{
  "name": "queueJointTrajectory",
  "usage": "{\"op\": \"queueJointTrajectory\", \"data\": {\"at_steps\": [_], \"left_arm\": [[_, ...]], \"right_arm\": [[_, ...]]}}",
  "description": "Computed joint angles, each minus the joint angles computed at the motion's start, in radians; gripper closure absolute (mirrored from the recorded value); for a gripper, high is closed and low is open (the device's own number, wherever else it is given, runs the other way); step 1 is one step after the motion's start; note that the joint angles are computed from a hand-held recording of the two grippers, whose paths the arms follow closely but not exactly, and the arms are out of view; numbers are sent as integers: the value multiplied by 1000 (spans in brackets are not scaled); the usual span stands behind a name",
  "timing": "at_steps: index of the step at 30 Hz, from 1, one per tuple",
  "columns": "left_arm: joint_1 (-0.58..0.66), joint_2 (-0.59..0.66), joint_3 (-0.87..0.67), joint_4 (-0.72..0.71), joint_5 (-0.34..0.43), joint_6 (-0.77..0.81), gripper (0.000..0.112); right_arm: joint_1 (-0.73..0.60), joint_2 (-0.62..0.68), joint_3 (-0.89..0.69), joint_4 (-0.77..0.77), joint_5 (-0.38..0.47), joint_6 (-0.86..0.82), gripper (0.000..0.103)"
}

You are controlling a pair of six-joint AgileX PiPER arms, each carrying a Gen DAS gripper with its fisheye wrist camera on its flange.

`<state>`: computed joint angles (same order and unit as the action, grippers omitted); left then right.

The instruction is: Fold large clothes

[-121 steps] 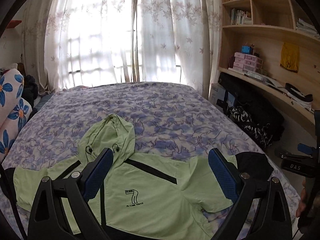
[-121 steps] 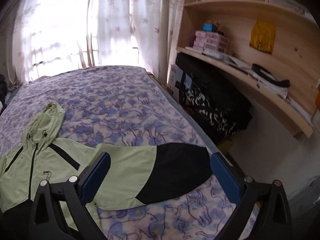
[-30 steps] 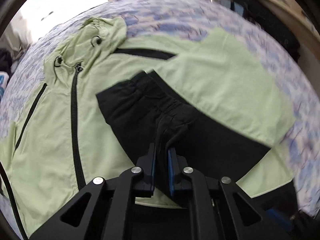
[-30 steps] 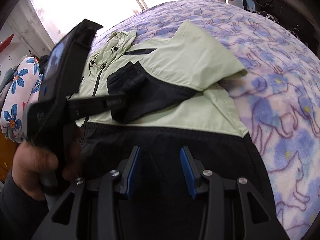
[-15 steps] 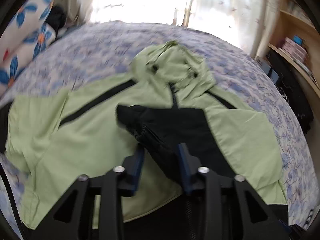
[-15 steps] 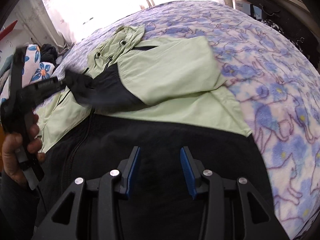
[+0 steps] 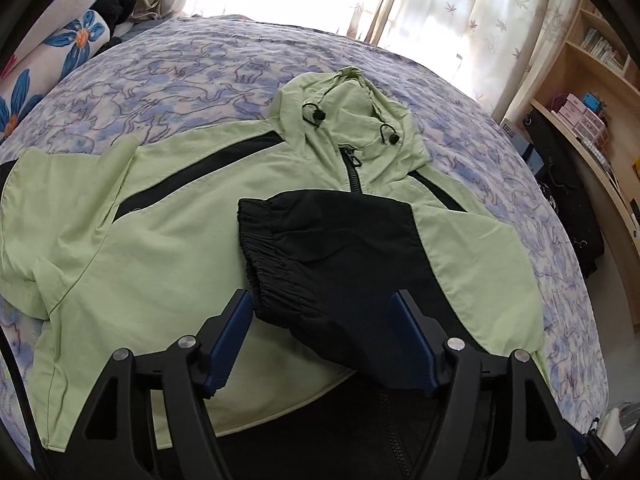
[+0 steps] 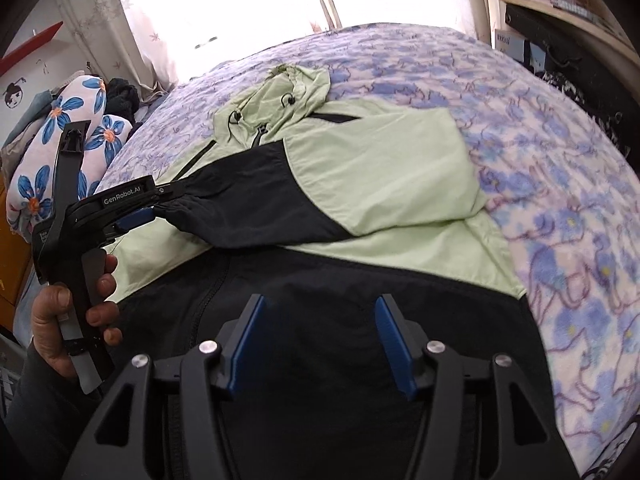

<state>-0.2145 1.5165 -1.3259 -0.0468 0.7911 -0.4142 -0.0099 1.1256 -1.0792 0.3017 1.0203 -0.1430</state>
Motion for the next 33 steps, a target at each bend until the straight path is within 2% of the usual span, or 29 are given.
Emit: {"op": "queueJointTrajectory", "data": {"at_steps": [5, 12, 15, 21, 23, 28, 29, 30, 31, 32, 33], "left_arm": [[8, 11, -33, -54, 15, 64, 39], [121, 73, -125, -322, 75, 329, 38], [162, 133, -189, -393, 111, 385, 38], [177, 262, -301, -354, 198, 359, 37], [180, 267, -286, -350, 193, 374, 37], [216, 235, -189, -422, 151, 477, 39], [225, 221, -161, -446, 139, 505, 43], [229, 212, -142, -452, 129, 519, 56], [225, 204, -128, -434, 117, 515, 79], [224, 204, -123, -422, 119, 522, 94], [228, 213, -130, -426, 131, 535, 104]], "right_arm": [[-33, 17, -37, 2, -9, -14, 46], [-109, 126, -160, -17, -28, -42, 46], [-149, 184, -217, -22, -54, -55, 46], [-269, 397, -375, 50, -27, -76, 45], [-285, 489, -437, 49, -18, -59, 45], [-280, 737, -639, 77, 68, -45, 46], [-270, 774, -672, 59, 73, -28, 46], [-261, 813, -709, 43, 82, -13, 46], [-255, 850, -745, 37, 93, -6, 46], [-253, 867, -754, 49, 91, -17, 54], [-248, 879, -763, 52, 94, -30, 63]]}}
